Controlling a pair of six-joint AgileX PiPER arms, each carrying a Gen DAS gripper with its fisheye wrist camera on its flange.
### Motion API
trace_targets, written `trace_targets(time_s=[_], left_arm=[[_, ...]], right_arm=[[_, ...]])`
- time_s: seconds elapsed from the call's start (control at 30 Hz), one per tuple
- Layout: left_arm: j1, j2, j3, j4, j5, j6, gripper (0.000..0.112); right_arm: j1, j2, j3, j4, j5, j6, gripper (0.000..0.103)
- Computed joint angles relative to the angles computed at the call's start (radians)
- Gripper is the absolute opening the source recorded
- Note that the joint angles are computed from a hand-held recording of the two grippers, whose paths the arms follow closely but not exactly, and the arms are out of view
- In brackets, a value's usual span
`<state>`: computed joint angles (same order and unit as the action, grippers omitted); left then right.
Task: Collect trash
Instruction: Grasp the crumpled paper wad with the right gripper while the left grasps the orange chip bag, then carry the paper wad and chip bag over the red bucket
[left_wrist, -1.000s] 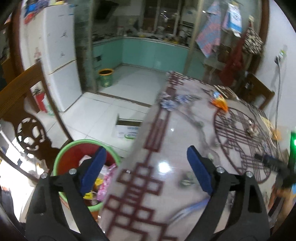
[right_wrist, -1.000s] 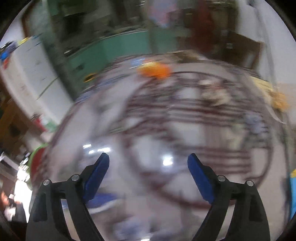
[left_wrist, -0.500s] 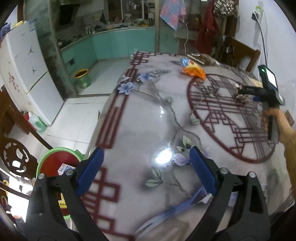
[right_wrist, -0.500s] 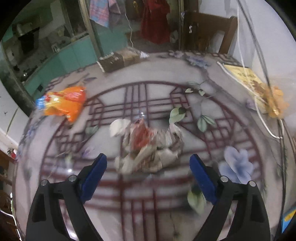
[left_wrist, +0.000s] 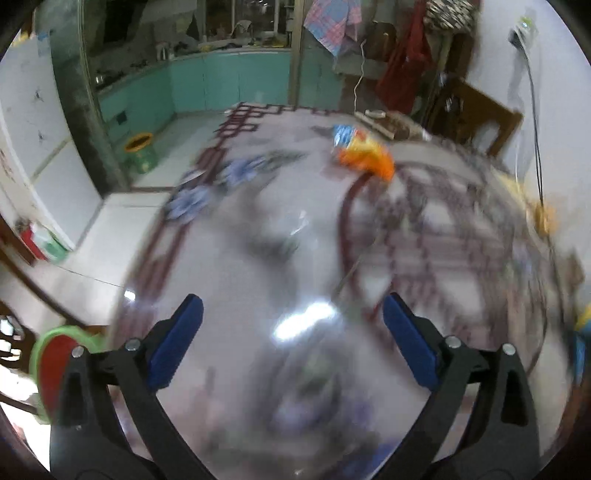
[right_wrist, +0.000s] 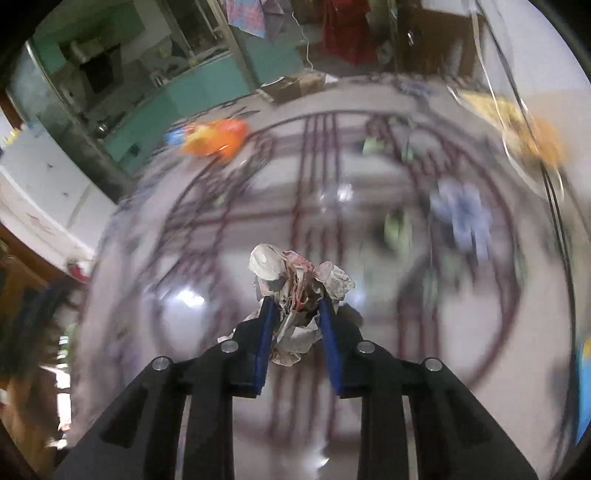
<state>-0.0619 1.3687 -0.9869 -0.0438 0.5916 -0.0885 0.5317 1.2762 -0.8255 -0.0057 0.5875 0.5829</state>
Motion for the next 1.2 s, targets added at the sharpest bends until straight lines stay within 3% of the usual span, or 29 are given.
trace_targets(time_s=[0.07,0.13,0.27,0.37,0.57,0.63,0.67,0.7,0.8,0.9,1.0,1.2], left_arm=[[-0.023,0.153,-0.139,-0.036,-0.024,-0.064,0.096],[-0.057,0.284,-0.283,0.004,-0.006,-0.163,0.096],[-0.105,0.503,-0.553,0.108,0.030,-0.299,0.096],[-0.126,0.680,-0.810,0.164,0.134,-0.353,0.096],[-0.112,0.913,-1.156,0.098,0.288,-0.411,0.096],[-0.111,0.963,-1.224,0.070,0.322,-0.416,0.077],[-0.110,0.968,-1.227,0.047,0.315,-0.407,0.061],[-0.110,0.958,-1.211,0.026,0.301,-0.400,0.051],[-0.135,0.915,-1.162,0.064,0.296,-0.398,0.042],[-0.138,0.797,-0.995,0.038,0.233,-0.349,0.041],[-0.123,0.606,-0.756,-0.059,0.180,-0.242,0.040],[-0.053,0.158,-0.300,-0.150,0.209,-0.021,0.040]], right_arm=[[0.102,-0.118,0.092,-0.087,-0.020,0.175,0.025],[0.154,-0.134,0.106,-0.157,-0.016,0.264,0.025],[0.135,-0.086,0.084,-0.056,-0.079,0.180,0.025],[0.205,-0.068,0.047,-0.250,-0.021,0.329,0.026],[0.155,-0.096,0.078,-0.225,-0.037,0.284,0.026],[0.141,-0.094,0.085,-0.212,-0.045,0.270,0.026],[0.133,-0.097,0.090,-0.202,-0.046,0.262,0.026],[0.124,-0.095,0.093,-0.194,-0.049,0.258,0.026],[0.111,-0.092,0.095,-0.180,-0.056,0.246,0.026],[0.143,-0.095,0.084,-0.246,-0.044,0.307,0.026],[0.176,-0.097,0.074,-0.331,-0.029,0.391,0.026],[0.252,-0.106,0.063,-0.435,-0.005,0.517,0.026]])
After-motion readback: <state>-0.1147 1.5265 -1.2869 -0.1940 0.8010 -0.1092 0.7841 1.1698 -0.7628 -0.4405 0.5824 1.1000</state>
